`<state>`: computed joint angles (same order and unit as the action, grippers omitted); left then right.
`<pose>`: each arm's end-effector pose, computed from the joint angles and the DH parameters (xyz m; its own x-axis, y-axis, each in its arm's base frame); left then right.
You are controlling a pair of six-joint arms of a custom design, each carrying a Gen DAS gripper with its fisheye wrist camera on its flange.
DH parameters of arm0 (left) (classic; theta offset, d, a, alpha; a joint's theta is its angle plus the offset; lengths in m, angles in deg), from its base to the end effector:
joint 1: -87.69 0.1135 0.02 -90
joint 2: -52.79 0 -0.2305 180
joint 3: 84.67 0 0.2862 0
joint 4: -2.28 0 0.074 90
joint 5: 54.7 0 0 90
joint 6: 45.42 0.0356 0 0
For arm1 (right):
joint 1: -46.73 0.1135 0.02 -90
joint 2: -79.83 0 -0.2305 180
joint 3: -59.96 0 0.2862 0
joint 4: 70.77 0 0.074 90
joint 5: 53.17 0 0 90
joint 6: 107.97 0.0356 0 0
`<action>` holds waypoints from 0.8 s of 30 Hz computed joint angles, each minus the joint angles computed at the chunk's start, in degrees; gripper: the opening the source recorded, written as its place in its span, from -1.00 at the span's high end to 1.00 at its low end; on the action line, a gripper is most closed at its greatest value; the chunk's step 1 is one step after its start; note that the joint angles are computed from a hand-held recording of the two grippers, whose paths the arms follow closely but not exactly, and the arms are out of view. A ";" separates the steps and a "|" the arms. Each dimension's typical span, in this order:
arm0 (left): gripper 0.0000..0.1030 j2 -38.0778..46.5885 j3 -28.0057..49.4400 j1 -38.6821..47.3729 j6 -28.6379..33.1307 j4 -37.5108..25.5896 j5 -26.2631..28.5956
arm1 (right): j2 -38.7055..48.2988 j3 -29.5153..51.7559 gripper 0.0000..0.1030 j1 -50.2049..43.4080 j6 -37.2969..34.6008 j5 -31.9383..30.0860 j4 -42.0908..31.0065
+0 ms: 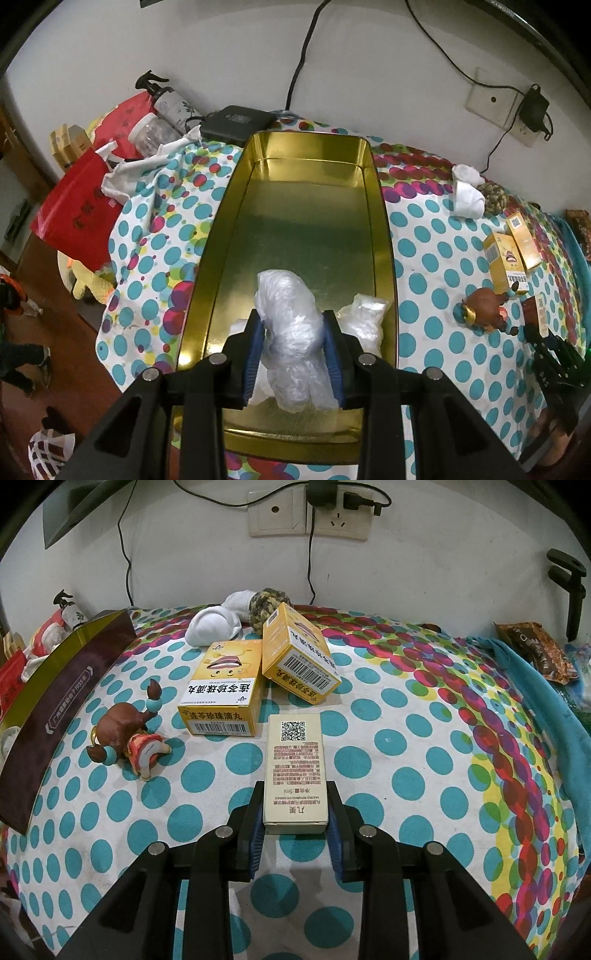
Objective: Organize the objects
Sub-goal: 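Carry the plastic bundle into the gold tray and open the left tool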
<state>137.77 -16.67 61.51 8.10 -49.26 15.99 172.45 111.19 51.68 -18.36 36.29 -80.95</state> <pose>0.2860 -0.1275 0.1594 -0.8544 -0.2052 -0.4774 -0.2491 0.9680 0.0297 0.3122 0.0274 0.0687 -0.7798 -0.0744 -0.6216 -0.0974 0.9952 0.0032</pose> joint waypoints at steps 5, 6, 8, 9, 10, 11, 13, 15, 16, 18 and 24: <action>0.39 1.59 1.22 0.57 0.34 0.99 -0.51 | 0.09 0.04 0.46 0.38 0.27 0.43 0.05; 0.39 2.18 1.68 0.72 0.79 1.34 -0.50 | 0.10 0.05 0.46 0.41 0.31 0.45 0.06; 0.39 3.22 2.49 0.92 0.89 1.54 -0.80 | 0.11 0.05 0.46 0.52 0.42 0.53 0.05; 0.39 3.99 2.95 1.18 1.06 1.72 -0.51 | 0.05 0.00 0.46 0.52 0.38 0.59 0.04; 0.39 4.44 3.21 1.38 1.18 1.86 -0.21 | 0.09 0.05 0.46 0.61 0.44 0.66 0.04; 0.38 4.99 3.47 1.50 1.12 1.98 -0.02 | 0.07 0.03 0.46 0.59 0.44 0.65 0.03; 0.38 5.76 3.59 1.63 1.24 2.42 0.20 | 0.08 0.05 0.46 0.74 0.56 0.80 0.02; 0.36 6.15 3.31 1.72 1.38 3.24 0.36 | 0.13 0.10 0.46 0.89 0.65 0.95 0.01; 0.34 6.44 3.29 1.83 1.34 3.41 0.42 | 0.12 0.10 0.46 0.91 0.66 0.99 0.00; 0.34 6.61 3.13 2.03 1.35 3.77 0.77 | 0.14 0.11 0.46 1.05 0.76 1.11 0.00; 0.21 6.92 3.37 2.71 1.08 3.62 2.02 | 0.08 0.03 0.46 1.44 0.98 1.52 0.02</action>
<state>144.69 -13.31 64.21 9.19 -45.64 18.01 172.53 111.22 53.12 -17.38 37.81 -80.93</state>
